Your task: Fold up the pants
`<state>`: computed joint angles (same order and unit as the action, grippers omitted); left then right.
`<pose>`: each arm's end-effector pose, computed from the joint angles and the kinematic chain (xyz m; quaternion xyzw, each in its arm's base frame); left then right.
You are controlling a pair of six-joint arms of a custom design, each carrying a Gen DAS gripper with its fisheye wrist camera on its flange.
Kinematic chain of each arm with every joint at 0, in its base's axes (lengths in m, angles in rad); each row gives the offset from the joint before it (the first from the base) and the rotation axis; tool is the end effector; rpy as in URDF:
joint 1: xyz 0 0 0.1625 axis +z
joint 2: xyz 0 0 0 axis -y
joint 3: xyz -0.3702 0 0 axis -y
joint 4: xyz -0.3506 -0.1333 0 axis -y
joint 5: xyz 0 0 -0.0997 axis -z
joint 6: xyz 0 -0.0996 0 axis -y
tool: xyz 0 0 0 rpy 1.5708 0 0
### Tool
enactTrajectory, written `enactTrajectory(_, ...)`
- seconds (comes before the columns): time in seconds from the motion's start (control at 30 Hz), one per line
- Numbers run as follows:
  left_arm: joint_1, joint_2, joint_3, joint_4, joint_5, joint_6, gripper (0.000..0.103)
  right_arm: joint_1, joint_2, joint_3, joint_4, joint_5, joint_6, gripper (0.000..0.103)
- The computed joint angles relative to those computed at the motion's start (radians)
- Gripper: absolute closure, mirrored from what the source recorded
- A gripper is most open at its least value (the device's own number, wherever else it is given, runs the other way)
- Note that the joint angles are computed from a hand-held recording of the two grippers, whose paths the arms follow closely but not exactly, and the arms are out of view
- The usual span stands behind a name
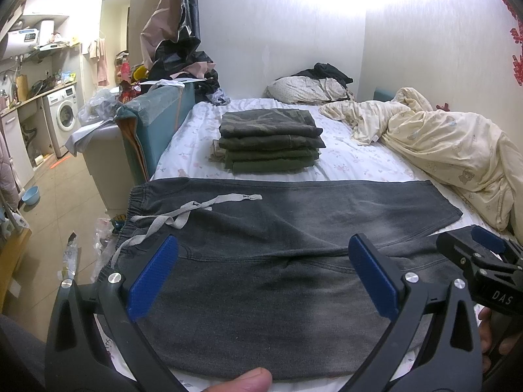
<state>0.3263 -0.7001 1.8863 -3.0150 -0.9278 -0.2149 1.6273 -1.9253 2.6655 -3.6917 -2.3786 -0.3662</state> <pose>-0.4415 -0.3532 0.0244 0.4279 0.8389 -0.2999 0.1522 0.0735 -0.2130 0.3581 -0.0960 -0.7457 0.5318 0.3897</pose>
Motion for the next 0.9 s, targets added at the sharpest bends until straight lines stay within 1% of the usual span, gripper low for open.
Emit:
enactTrajectory(0.37,-0.003,0.009,-0.003,0.008,0.009,-0.001,0.000,0.007,0.003,-0.002,0.002,-0.001,0.011,0.000)
enactTrajectory(0.57,-0.001,0.010,-0.001,-0.002,-0.001,0.005,0.000,0.010,0.000,-0.004,0.011,-0.003,0.015,0.000)
enactTrajectory(0.67,0.001,0.011,-0.001,-0.009,-0.008,0.026,0.000,0.019,-0.020,-0.009,0.049,-0.005,0.033,0.000)
enactTrajectory(0.8,0.023,0.004,-0.017,0.033,-0.032,0.028,0.000,0.025,-0.043,-0.011,0.089,0.001,0.059,0.000)
enactTrajectory(0.9,0.052,-0.007,-0.034,0.098,-0.010,-0.015,0.000,0.020,-0.075,-0.009,0.131,0.022,0.087,0.000)
